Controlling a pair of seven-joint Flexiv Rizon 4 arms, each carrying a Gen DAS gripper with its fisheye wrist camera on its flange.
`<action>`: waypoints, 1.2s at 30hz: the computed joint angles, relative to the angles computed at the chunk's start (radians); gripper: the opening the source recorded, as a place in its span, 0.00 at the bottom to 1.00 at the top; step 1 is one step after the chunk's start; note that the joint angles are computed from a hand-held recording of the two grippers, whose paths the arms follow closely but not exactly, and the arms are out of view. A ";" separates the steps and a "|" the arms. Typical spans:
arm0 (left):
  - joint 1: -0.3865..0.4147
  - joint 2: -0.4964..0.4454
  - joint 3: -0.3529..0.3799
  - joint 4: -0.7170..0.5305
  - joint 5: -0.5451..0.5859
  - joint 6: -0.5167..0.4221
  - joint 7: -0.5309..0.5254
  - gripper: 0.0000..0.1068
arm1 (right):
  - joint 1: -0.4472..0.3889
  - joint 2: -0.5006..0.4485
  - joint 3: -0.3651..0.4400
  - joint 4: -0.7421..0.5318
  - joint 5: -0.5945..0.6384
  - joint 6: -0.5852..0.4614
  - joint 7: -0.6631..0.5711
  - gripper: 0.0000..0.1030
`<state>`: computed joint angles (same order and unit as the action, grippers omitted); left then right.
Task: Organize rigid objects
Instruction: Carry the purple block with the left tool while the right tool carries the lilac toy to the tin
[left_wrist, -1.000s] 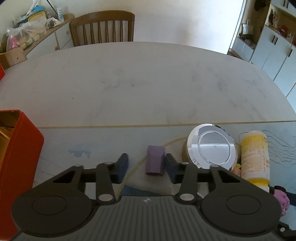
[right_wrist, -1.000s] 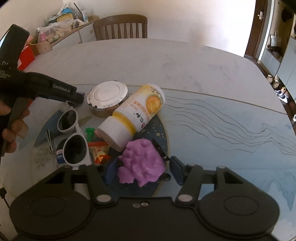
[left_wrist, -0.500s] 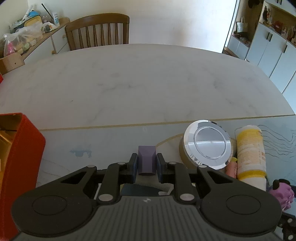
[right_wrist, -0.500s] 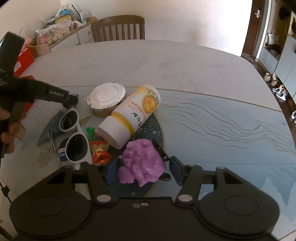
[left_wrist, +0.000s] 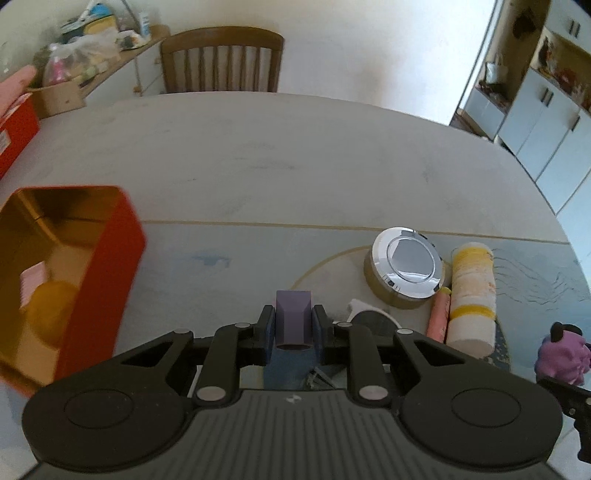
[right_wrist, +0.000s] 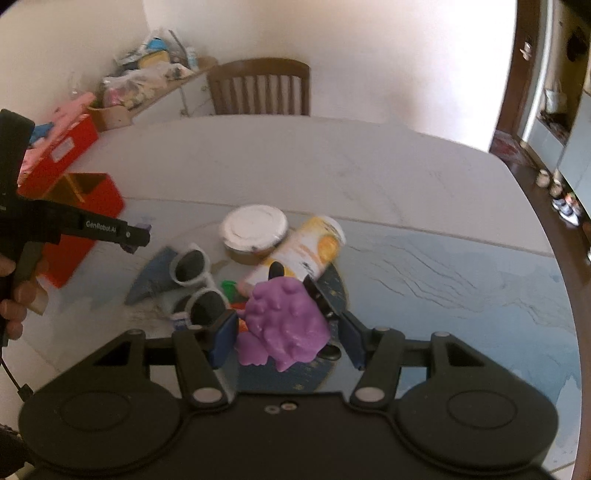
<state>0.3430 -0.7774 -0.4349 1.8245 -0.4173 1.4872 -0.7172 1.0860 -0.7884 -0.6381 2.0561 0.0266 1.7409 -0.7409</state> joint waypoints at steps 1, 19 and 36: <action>0.016 0.011 -0.011 0.014 -0.005 0.001 0.000 0.19 | 0.004 0.002 -0.004 -0.003 -0.005 0.003 -0.006 0.57; 0.311 0.141 -0.182 0.138 -0.182 -0.079 0.187 0.19 | -0.001 0.010 0.031 -0.191 -0.131 -0.080 -0.021 0.57; 0.180 0.019 0.074 -0.190 -0.281 -0.272 0.311 0.19 | -0.225 -0.154 0.275 -0.680 -0.406 -0.337 0.093 0.57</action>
<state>0.5230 -0.7586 -0.3604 1.6350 -0.6980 1.2155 -0.4066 0.8613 -0.9420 -0.3633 1.3757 -0.3789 1.4040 -0.6476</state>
